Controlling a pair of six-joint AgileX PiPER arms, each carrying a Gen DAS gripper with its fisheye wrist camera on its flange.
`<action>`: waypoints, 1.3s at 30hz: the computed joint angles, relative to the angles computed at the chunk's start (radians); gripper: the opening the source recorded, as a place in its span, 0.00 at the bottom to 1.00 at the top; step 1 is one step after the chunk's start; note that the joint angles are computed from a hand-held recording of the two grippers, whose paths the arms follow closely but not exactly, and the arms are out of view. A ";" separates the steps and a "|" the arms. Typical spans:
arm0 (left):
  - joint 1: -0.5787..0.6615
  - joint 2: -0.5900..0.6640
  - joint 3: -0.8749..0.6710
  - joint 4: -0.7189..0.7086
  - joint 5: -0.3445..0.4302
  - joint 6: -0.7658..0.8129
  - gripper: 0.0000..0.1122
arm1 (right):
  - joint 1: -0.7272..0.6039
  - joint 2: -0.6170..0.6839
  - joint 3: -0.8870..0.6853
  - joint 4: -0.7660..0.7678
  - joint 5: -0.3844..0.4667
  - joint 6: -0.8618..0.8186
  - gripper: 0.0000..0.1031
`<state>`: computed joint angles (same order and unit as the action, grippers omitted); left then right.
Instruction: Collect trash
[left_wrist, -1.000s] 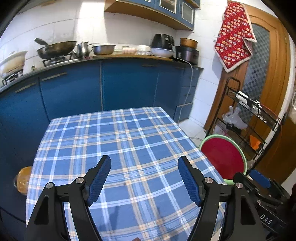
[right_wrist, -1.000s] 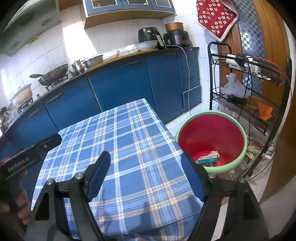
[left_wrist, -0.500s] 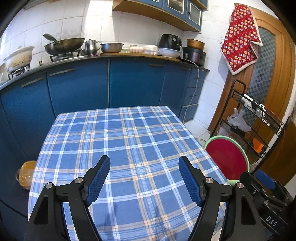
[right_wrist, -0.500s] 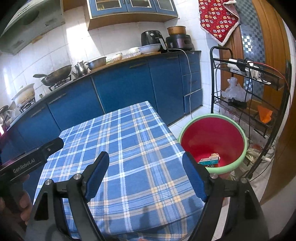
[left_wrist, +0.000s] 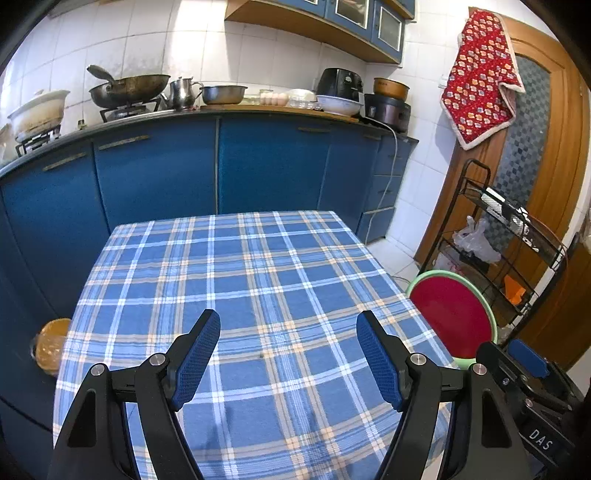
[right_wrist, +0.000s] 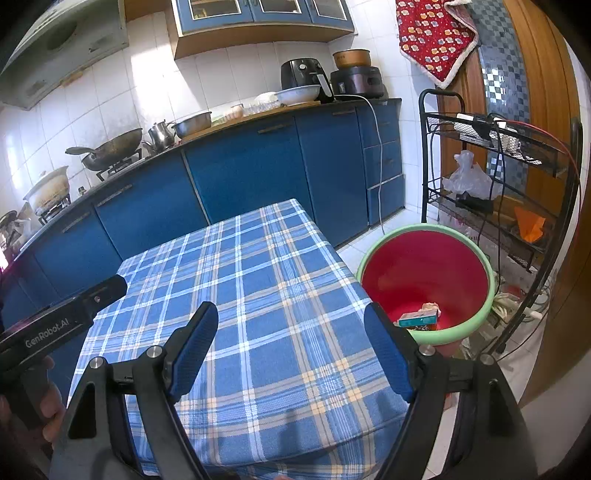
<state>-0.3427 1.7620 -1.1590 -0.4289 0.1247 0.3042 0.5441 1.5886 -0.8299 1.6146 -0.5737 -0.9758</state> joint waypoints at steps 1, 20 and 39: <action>-0.002 0.000 0.001 0.010 -0.001 -0.011 0.69 | 0.000 0.000 -0.001 0.001 -0.001 -0.002 0.79; -0.009 -0.007 0.019 0.049 -0.019 -0.051 0.69 | -0.002 0.002 0.005 -0.002 0.002 0.011 0.79; -0.005 -0.007 0.019 0.019 -0.015 -0.021 0.69 | -0.002 0.003 0.004 -0.003 0.001 0.011 0.79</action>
<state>-0.3479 1.7548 -1.1396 -0.4099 0.1092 0.2835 0.5422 1.5912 -0.8258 1.6118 -0.5727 -0.9645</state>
